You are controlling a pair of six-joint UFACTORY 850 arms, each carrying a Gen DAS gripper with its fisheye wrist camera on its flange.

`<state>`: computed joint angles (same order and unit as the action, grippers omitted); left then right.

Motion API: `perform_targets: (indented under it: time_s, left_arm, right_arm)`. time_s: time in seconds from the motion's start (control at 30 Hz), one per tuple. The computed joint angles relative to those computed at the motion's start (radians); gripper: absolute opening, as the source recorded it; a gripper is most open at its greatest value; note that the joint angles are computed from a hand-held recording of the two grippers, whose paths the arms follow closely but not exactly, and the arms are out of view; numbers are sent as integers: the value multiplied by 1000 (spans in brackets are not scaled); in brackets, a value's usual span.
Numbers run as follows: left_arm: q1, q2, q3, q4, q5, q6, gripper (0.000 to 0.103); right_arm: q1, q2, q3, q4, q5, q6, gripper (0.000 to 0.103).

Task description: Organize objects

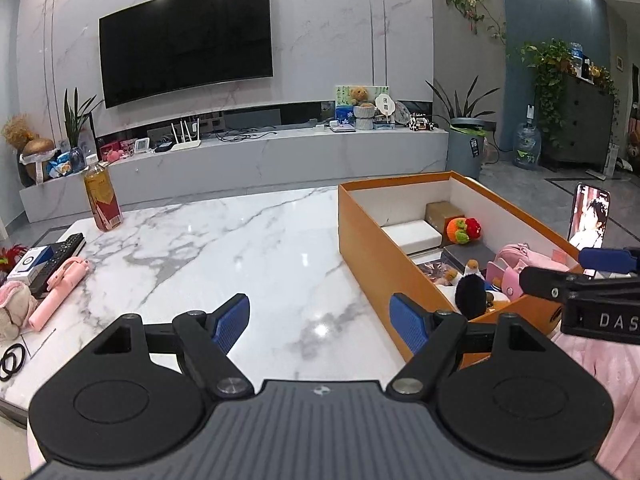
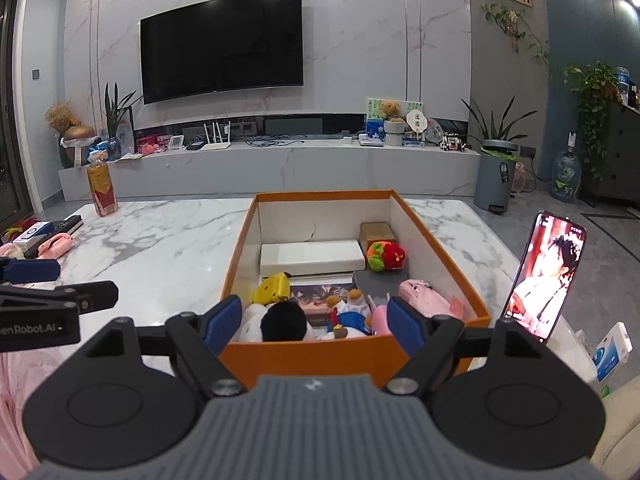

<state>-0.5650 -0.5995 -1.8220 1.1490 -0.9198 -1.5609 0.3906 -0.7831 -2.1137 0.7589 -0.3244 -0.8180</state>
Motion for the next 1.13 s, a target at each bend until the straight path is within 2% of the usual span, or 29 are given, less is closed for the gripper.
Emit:
perform_targets:
  time_s: [0.4,1.13]
  left_arm:
    - [0,-4,-14,-56,-11,29,91]
    - [-2,-13,-25,-67,-15,38,91]
  right_arm:
    - [7,2,-2,-106,-22,106,81]
    - [8,-6,-11,-141,-31,149,81]
